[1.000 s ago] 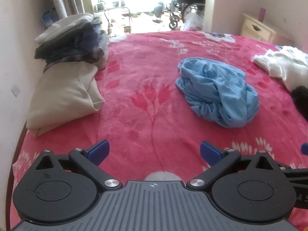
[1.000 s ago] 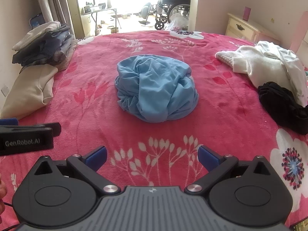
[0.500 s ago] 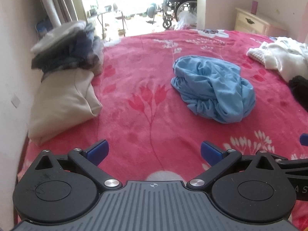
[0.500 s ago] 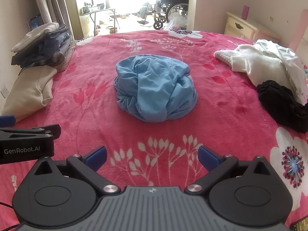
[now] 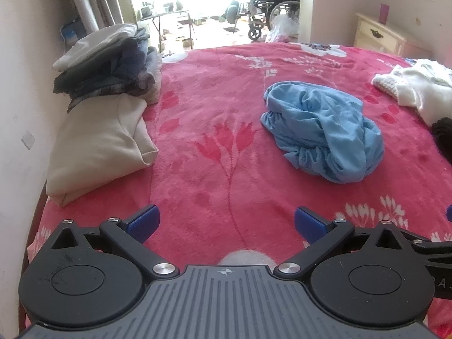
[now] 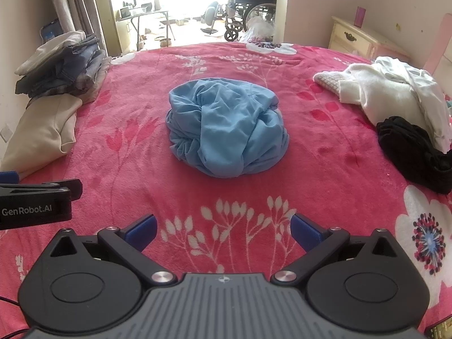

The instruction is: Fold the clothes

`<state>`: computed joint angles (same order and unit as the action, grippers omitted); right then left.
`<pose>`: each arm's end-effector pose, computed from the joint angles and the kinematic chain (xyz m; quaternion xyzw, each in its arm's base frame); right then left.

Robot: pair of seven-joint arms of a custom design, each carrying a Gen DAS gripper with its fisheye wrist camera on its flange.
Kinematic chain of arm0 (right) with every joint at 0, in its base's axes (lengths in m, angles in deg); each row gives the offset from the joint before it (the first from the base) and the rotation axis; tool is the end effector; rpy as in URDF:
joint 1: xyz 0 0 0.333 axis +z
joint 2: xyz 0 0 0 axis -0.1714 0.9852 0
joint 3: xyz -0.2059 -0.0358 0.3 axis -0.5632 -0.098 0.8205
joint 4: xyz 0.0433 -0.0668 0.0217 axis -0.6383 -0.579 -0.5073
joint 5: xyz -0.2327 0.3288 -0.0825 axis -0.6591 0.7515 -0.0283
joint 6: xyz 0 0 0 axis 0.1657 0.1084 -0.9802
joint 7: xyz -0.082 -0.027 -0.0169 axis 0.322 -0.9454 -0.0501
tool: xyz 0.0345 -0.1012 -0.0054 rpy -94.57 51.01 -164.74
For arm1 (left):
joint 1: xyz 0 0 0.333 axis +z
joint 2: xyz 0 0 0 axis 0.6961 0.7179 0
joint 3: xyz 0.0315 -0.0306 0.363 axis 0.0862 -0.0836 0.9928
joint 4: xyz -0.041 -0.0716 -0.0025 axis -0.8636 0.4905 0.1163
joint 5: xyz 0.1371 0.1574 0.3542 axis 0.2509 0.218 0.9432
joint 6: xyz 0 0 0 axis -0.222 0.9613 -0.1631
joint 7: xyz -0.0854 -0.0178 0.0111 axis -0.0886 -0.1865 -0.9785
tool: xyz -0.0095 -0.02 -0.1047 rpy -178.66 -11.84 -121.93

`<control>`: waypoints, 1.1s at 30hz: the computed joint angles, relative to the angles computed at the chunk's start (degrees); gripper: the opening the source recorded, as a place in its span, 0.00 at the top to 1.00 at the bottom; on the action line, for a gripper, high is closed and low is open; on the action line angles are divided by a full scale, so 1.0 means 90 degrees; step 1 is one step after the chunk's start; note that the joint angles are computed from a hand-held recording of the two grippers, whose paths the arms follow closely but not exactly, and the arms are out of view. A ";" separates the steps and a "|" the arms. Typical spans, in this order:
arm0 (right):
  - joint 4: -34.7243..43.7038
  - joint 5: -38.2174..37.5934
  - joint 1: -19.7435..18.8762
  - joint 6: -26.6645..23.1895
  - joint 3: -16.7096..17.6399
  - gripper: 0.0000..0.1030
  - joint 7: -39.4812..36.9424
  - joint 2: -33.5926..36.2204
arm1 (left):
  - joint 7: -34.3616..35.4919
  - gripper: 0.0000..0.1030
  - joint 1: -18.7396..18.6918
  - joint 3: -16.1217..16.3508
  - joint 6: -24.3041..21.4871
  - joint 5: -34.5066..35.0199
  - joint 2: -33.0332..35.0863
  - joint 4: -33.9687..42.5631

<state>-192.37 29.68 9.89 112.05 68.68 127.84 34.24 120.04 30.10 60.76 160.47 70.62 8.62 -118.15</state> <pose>0.5355 0.2501 0.5124 -0.4981 0.8073 -0.2647 0.1734 0.6293 -0.3322 0.5494 -0.4998 0.7981 -0.2557 0.2189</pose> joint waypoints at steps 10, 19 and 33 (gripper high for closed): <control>-0.0005 0.0015 0.0006 -0.0008 0.0001 0.00 -0.0011 -0.0001 | -0.0154 0.01 -0.0042 0.0055 -0.0004 0.0200 -0.0005 -0.0001; 0.0004 0.0077 0.0009 -0.0007 -0.0002 0.00 -0.0043 0.0012 | -0.0133 0.01 -0.0044 0.0042 -0.0098 0.0229 0.0031 0.0044; 0.0000 0.0144 0.0008 -0.0005 -0.0003 0.00 -0.0071 0.0006 | -0.0174 0.01 -0.0059 0.0050 -0.0118 0.0261 0.0029 0.0038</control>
